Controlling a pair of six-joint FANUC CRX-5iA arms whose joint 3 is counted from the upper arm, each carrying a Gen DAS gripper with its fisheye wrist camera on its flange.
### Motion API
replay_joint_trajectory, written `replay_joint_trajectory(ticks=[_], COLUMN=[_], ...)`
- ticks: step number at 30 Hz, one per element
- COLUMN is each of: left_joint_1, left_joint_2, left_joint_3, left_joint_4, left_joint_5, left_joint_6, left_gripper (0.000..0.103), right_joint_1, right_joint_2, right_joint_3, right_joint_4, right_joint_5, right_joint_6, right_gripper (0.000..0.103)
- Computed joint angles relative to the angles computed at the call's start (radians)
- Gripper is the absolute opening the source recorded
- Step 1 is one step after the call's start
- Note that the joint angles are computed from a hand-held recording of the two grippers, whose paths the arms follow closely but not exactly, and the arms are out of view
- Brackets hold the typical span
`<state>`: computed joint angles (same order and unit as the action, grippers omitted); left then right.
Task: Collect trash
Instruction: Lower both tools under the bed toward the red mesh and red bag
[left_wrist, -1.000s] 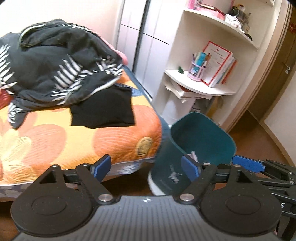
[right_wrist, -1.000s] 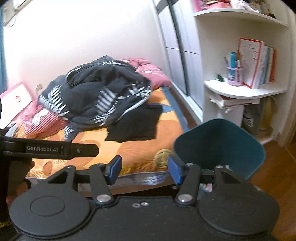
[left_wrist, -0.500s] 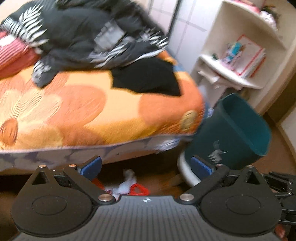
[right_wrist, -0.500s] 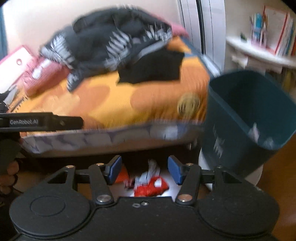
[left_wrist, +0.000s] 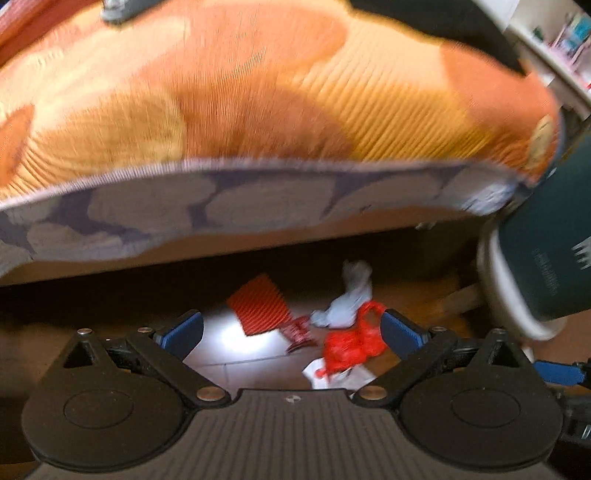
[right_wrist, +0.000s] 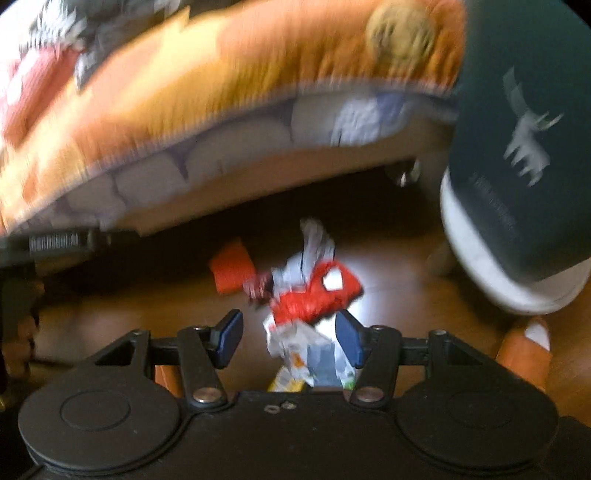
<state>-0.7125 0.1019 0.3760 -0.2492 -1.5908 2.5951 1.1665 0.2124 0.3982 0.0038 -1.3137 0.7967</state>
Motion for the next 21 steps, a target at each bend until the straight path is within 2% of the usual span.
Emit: replay_joint_trajectory(ticks=[4,9,16,21], left_joint_1=[0.05,0.109,0.16,0.165], left_joint_2=[0.001,0.02,0.075,0.123], left_joint_3=[-0.094,-0.194,-0.282,-0.298], left_joint_4=[0.064,0.117,0.146,0.129], left_joint_5=[0.045,0.096,0.162,0.214], left_joint_6=[-0.007,0.0,-0.03,-0.098], left_gripper=[0.103,0.103,0.103,0.103], right_joint_1=[-0.012,-0.009,-0.062,-0.104], right_joint_2=[0.054,0.121,0.174,0.2], right_joint_3=[0.012,0.01,-0.031,-0.031], right_joint_4=[-0.063,-0.071,-0.121,-0.154], right_joint_5=[-0.038,-0.07,-0.082,0.016], right_joint_6=[0.085,0.181,0.115,0.032], right_gripper=[0.056,0.055,0.055,0.055])
